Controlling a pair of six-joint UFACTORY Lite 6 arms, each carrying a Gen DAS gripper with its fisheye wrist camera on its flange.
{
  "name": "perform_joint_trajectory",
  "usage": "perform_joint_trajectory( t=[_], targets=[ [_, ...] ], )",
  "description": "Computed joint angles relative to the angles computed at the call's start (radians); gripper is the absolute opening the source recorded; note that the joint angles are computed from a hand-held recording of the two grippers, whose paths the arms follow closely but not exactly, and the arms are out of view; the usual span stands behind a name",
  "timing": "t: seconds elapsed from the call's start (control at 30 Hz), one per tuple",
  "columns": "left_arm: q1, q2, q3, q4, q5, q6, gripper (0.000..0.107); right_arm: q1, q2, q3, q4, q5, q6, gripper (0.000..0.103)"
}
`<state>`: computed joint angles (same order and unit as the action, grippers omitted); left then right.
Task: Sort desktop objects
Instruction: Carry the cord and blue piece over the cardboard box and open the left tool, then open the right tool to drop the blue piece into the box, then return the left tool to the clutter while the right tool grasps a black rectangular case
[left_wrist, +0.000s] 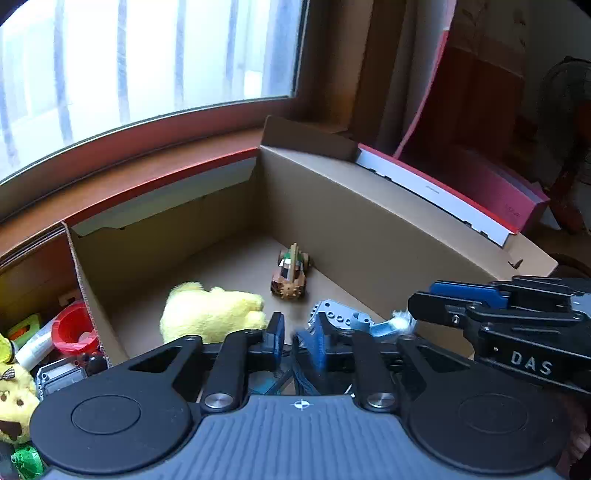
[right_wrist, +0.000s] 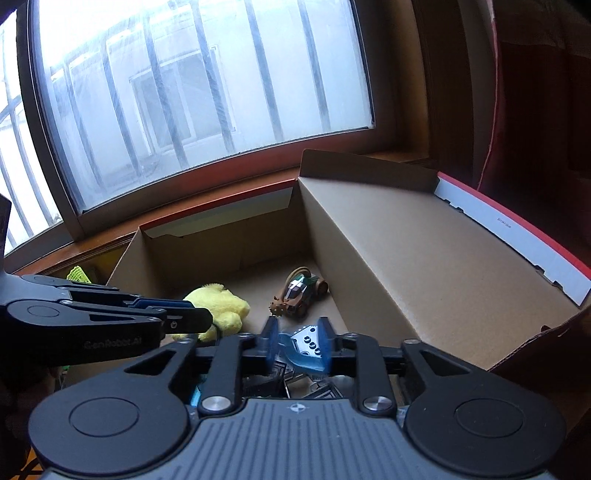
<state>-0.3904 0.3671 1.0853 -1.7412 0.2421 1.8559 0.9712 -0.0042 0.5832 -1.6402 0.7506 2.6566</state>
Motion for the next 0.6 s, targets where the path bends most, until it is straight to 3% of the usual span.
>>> perform_joint_trajectory(
  t=[0.07, 0.1, 0.4, 0.5, 0.6],
  targets=[
    [0.006, -0.008, -0.008, -0.018, 0.001, 0.005, 0.047, 0.009, -0.002, 0.005, 0.018, 0.009, -0.008, 0.042],
    [0.01, -0.014, -0.013, -0.031, 0.004, 0.012, 0.05, 0.014, -0.004, 0.007, 0.028, 0.014, -0.012, 0.046],
    [0.062, -0.128, -0.124, -0.143, 0.034, 0.141, 0.069, 0.068, 0.029, 0.062, 0.09, 0.06, -0.033, 0.062],
    [0.118, -0.2, -0.189, -0.131, 0.061, 0.154, 0.071, 0.102, 0.058, 0.101, 0.104, 0.089, -0.041, 0.066],
    [0.212, -0.28, -0.256, -0.083, 0.103, 0.142, 0.08, 0.148, 0.096, 0.151, 0.112, 0.134, -0.038, 0.076]
  ],
)
